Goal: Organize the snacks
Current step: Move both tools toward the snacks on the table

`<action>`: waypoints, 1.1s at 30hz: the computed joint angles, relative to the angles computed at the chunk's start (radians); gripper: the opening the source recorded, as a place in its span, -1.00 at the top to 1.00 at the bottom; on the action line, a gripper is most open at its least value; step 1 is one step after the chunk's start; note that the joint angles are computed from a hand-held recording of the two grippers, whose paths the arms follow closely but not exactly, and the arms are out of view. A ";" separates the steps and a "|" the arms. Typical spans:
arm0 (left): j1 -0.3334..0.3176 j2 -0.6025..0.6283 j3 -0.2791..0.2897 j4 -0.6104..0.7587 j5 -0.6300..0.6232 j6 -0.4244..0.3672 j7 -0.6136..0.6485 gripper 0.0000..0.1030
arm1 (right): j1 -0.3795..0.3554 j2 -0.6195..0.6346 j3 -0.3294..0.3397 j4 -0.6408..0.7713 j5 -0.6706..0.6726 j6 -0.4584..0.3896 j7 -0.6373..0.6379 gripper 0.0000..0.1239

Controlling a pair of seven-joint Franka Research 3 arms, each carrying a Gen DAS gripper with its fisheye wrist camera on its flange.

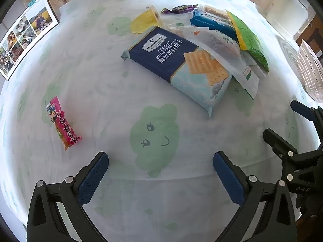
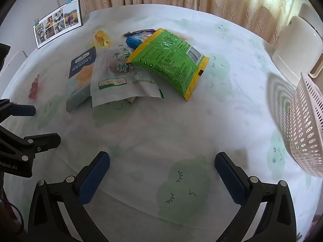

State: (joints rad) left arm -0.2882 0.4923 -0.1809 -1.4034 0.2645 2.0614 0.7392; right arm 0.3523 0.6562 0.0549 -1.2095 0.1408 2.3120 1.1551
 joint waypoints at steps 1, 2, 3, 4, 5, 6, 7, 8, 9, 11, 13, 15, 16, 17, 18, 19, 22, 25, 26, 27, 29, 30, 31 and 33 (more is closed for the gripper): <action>0.001 -0.002 0.001 0.001 -0.001 -0.002 -0.001 -0.89 | 0.001 0.004 -0.001 0.006 0.000 -0.002 0.002 -0.66; 0.000 0.000 0.003 0.008 0.000 -0.008 -0.005 -0.84 | 0.000 0.003 -0.001 0.005 0.000 -0.002 0.001 -0.66; 0.003 -0.005 0.004 0.006 -0.001 -0.008 -0.008 -0.77 | 0.001 0.002 -0.001 0.001 -0.001 0.002 0.002 -0.66; 0.007 -0.010 0.006 0.002 -0.004 -0.007 -0.013 -0.73 | 0.002 0.009 -0.002 0.015 -0.002 -0.008 0.004 -0.66; 0.011 -0.014 0.007 -0.001 -0.008 -0.007 -0.020 -0.72 | 0.004 0.003 -0.002 0.006 -0.003 -0.003 0.007 -0.66; 0.018 -0.022 0.009 -0.008 -0.014 -0.007 -0.028 -0.71 | 0.004 0.004 -0.002 0.007 -0.003 -0.004 0.007 -0.66; 0.027 -0.030 0.011 -0.021 -0.020 0.000 -0.034 -0.71 | 0.003 0.003 -0.002 0.006 -0.003 -0.004 0.006 -0.66; 0.033 -0.035 0.013 -0.024 -0.023 -0.001 -0.044 -0.71 | 0.003 0.004 -0.001 0.006 -0.003 -0.004 0.006 -0.66; 0.038 -0.042 0.015 -0.032 -0.024 0.002 -0.051 -0.71 | 0.003 0.004 -0.001 0.008 -0.003 -0.005 0.006 -0.66; 0.046 -0.059 0.018 -0.045 -0.020 0.006 -0.064 -0.71 | 0.003 0.005 -0.001 0.009 -0.002 -0.005 0.006 -0.66; 0.056 -0.074 0.022 -0.056 -0.013 0.010 -0.070 -0.71 | 0.002 0.013 -0.001 0.015 -0.002 -0.002 0.005 -0.66; 0.060 -0.087 0.025 -0.066 0.000 0.013 -0.078 -0.71 | 0.003 0.013 -0.002 0.014 -0.002 0.003 0.009 -0.66; 0.063 -0.088 0.027 -0.062 0.005 0.010 -0.080 -0.71 | 0.004 0.010 -0.002 0.008 -0.002 0.008 0.010 -0.66; 0.059 -0.080 0.028 -0.052 0.015 0.004 -0.090 -0.71 | 0.004 0.010 -0.002 0.005 -0.002 0.011 0.011 -0.66; 0.059 -0.075 0.028 -0.038 0.018 -0.007 -0.092 -0.71 | 0.005 0.009 -0.003 0.004 -0.002 0.013 0.013 -0.66; 0.058 -0.085 0.028 -0.052 0.022 -0.003 -0.102 -0.71 | 0.005 0.009 -0.003 0.003 -0.003 0.015 0.015 -0.66; 0.056 -0.071 0.029 -0.020 0.032 -0.023 -0.110 -0.71 | 0.009 0.011 -0.004 0.004 -0.006 0.017 0.024 -0.66; 0.043 -0.076 0.030 -0.023 0.056 -0.037 -0.128 -0.71 | 0.007 0.012 -0.003 0.003 -0.005 0.024 0.024 -0.66; 0.037 -0.080 0.029 -0.026 0.064 -0.042 -0.136 -0.71 | 0.008 0.012 -0.003 0.001 -0.005 0.027 0.026 -0.66; 0.037 -0.078 0.029 -0.023 0.068 -0.045 -0.136 -0.71 | 0.008 0.011 -0.003 -0.002 -0.005 0.030 0.027 -0.66; 0.036 -0.087 0.029 -0.032 0.075 -0.046 -0.142 -0.71 | 0.008 0.009 -0.003 -0.007 -0.005 0.035 0.029 -0.66; 0.037 -0.096 0.028 -0.046 0.077 -0.039 -0.146 -0.71 | 0.008 0.008 -0.003 -0.007 -0.005 0.033 0.030 -0.66; 0.037 -0.101 0.028 -0.051 0.080 -0.038 -0.149 -0.71 | 0.009 0.009 -0.004 -0.004 -0.007 0.029 0.032 -0.66; 0.036 -0.103 0.027 -0.052 0.085 -0.041 -0.151 -0.71 | 0.013 0.021 -0.009 0.022 -0.015 0.001 0.041 -0.66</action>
